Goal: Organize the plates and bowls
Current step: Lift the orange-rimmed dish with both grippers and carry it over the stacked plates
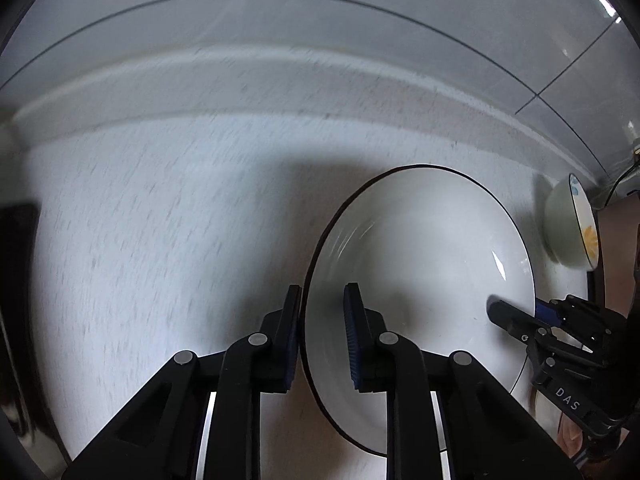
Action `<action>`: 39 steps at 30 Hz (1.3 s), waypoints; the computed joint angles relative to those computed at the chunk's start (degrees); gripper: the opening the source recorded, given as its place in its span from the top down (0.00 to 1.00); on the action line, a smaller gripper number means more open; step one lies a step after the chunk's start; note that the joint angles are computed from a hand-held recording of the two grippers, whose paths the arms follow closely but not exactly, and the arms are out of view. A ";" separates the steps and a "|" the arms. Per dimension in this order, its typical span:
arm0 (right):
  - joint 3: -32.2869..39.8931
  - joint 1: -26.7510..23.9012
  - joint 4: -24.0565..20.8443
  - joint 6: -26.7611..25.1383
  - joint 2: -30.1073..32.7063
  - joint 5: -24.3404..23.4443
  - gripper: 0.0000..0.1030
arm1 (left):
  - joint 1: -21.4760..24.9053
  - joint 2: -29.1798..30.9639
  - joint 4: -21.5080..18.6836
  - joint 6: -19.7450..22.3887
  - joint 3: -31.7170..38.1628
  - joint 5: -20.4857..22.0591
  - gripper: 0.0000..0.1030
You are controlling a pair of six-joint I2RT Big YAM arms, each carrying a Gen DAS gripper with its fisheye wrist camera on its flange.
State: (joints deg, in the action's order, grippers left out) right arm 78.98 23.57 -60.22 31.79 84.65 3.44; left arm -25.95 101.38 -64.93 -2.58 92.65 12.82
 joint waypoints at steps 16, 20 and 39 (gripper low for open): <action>2.21 9.27 -11.38 6.51 -6.18 5.94 0.81 | 3.63 -18.23 -4.39 2.48 -13.07 1.33 0.85; 3.42 12.29 -13.55 8.90 -7.07 7.53 0.81 | 4.95 -22.29 -6.70 2.86 -14.52 1.35 0.85; 9.29 29.32 -15.04 18.15 -2.75 7.74 0.84 | 28.20 -40.32 -19.84 20.43 -25.80 4.35 0.85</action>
